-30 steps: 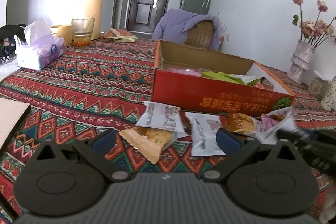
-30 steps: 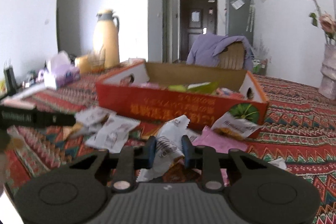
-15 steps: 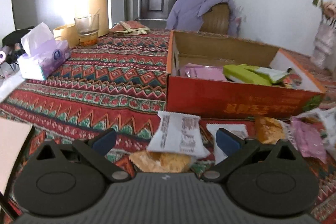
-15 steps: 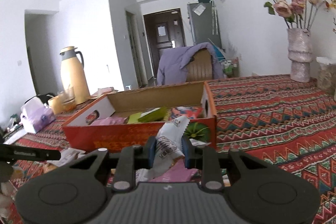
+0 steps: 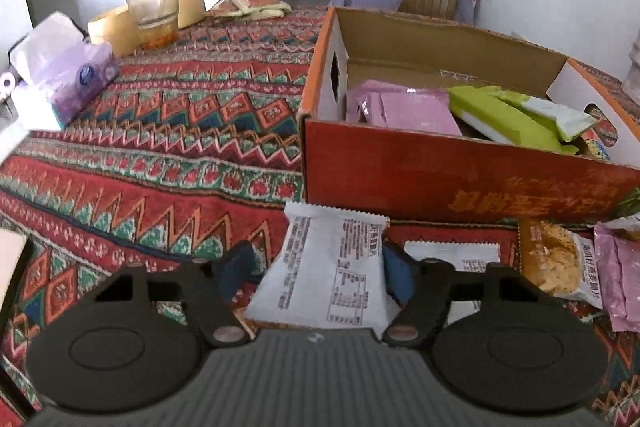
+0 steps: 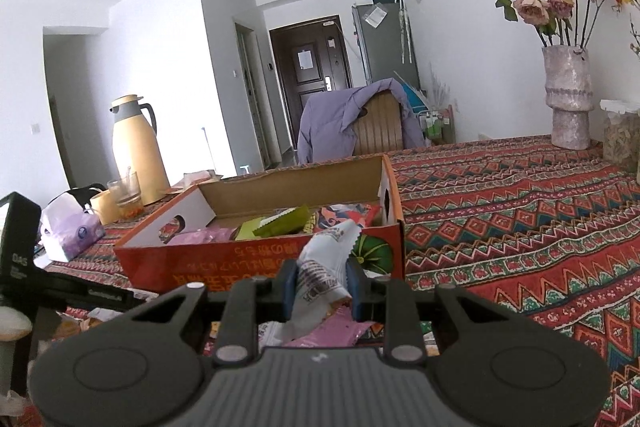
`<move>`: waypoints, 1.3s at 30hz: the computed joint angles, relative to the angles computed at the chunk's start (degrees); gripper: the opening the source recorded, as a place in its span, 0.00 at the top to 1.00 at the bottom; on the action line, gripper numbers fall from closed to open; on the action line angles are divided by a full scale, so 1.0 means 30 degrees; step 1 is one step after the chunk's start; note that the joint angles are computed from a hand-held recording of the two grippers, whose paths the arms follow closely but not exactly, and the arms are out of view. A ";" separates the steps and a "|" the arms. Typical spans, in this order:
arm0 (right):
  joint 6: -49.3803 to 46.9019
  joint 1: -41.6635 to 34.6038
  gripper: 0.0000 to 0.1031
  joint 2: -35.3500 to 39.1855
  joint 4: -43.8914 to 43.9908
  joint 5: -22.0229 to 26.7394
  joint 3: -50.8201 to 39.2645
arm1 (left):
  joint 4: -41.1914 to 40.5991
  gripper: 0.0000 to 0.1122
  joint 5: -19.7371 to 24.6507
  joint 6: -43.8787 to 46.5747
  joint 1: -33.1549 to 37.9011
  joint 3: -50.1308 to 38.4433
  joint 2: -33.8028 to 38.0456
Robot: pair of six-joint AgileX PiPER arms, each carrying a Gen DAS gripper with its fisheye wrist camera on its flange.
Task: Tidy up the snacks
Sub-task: 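Grasp a white printed wrapper with the left gripper while the right gripper holds its wrapper, then carry both white wrappers over the box and open both grippers to drop them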
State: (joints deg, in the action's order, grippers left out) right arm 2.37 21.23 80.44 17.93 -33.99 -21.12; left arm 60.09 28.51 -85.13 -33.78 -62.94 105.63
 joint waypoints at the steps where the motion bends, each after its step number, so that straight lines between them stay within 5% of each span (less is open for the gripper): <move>1: 0.0039 0.0004 0.76 -0.0009 -0.0031 -0.0028 0.0029 | 0.0160 0.47 -0.0316 0.0002 0.0061 0.0145 -0.0100; 8: 0.0530 -0.0030 0.76 0.0156 -0.0497 -0.0093 0.0019 | 0.1413 0.55 -0.0735 -0.1142 -0.0061 0.0792 -0.0547; 29: -0.0119 0.0548 0.76 -0.0576 -0.0270 -0.0681 0.0080 | 0.9158 0.56 -0.0446 -0.9277 -0.1861 0.4541 -0.4913; 39: -0.0493 0.0719 0.76 -0.0279 -0.0151 -0.0338 -0.1549 | 1.0745 0.56 0.0014 -0.9955 -0.2603 0.3492 -0.5279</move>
State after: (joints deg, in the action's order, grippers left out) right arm 0.89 23.39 79.61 17.48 -35.01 -25.76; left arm 92.32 28.55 -114.99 -41.59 -52.46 89.79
